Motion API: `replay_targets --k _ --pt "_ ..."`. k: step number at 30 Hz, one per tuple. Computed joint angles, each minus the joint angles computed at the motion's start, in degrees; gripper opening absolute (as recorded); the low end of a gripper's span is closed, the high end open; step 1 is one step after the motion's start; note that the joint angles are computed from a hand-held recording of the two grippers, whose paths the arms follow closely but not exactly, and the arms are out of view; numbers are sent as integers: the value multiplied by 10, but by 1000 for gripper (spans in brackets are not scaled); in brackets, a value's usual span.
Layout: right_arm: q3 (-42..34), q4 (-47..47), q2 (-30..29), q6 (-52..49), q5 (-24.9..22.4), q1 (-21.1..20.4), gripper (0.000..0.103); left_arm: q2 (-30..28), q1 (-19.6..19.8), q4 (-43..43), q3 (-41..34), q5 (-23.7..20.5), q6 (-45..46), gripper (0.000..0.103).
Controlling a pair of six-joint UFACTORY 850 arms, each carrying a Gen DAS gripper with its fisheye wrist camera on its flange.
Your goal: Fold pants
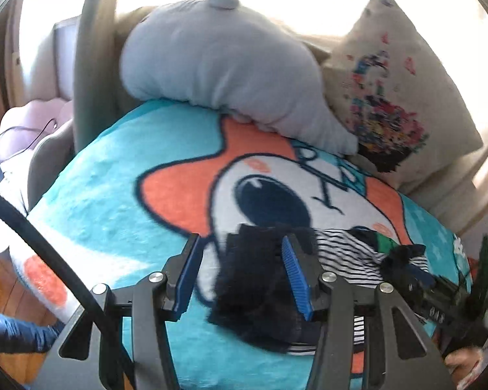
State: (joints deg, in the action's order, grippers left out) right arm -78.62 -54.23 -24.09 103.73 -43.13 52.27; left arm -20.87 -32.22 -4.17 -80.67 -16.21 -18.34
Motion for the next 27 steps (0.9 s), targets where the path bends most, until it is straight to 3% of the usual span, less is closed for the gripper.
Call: replay_targets --k 5,7,8,9,12,16,19,22,24,27 --pt "4 -22 -2 23 -11 9 62 2 10 -29 8 2 25 49" --pt "-6 12 -10 -5 -27 5 31 1 10 -45 10 2 42 49" --pt "1 9 -4 8 -17 2 29 0 10 -56 10 2 55 49" --pt "15 -6 11 38 3 1 17 0 10 -58 11 2 58 49" --pt "29 -46 30 91 23 7 15 -2 9 -67 10 1 66 49" --pt "11 -26 13 48 97 1 8 -8 8 -83 6 -4 82 49" --pt "-20 15 -21 -18 73 -4 8 -9 6 -90 6 -7 90 49" --pt "18 -46 15 62 114 -6 10 -4 3 -86 10 0 94 50" --pt "41 -98 43 121 110 -3 10 -3 3 -74 11 5 81 52" --pt "44 -102 56 127 99 -6 11 -6 13 -103 14 6 91 53"
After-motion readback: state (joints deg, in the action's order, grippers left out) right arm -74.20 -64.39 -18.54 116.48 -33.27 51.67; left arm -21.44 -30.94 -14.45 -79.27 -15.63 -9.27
